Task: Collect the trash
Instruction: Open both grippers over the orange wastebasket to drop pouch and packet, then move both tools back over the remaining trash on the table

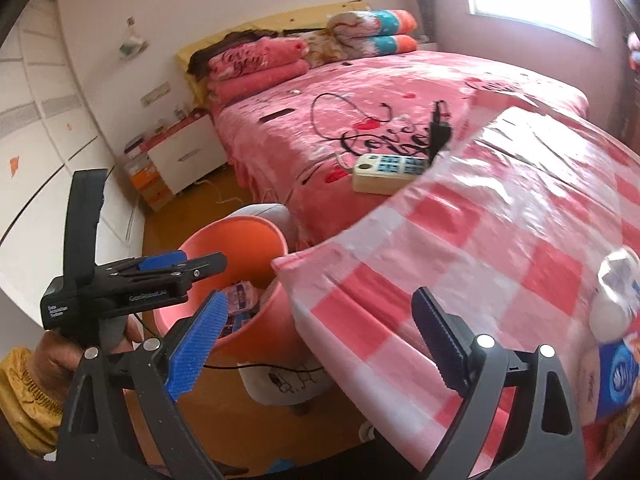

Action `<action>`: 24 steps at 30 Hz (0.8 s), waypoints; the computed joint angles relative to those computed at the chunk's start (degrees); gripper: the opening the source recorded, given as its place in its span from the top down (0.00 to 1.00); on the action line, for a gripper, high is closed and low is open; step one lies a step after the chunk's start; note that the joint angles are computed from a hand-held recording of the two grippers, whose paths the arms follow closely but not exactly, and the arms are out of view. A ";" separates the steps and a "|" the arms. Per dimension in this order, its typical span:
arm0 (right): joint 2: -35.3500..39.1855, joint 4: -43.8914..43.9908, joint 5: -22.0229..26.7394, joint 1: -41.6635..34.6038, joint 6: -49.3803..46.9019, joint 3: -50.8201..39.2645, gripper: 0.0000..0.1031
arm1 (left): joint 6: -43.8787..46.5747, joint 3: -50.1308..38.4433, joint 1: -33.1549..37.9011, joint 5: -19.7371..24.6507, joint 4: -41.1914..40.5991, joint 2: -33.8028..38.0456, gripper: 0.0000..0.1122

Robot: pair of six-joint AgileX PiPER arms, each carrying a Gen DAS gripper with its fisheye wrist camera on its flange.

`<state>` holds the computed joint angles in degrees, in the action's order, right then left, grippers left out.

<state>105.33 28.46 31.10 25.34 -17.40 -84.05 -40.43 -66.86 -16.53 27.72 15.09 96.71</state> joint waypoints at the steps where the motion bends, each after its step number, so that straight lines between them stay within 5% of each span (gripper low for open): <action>1: -0.69 0.98 -0.61 -0.63 -0.76 1.18 0.11 | 0.18 -0.48 -0.58 0.27 -0.17 0.15 0.24; 24: -11.60 16.97 -9.87 -10.81 -14.51 16.77 0.09 | 1.03 -15.21 -13.72 8.00 2.65 7.28 0.24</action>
<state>93.73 45.43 21.23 14.53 -31.91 -67.28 -39.40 -82.07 -30.24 35.72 17.74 103.99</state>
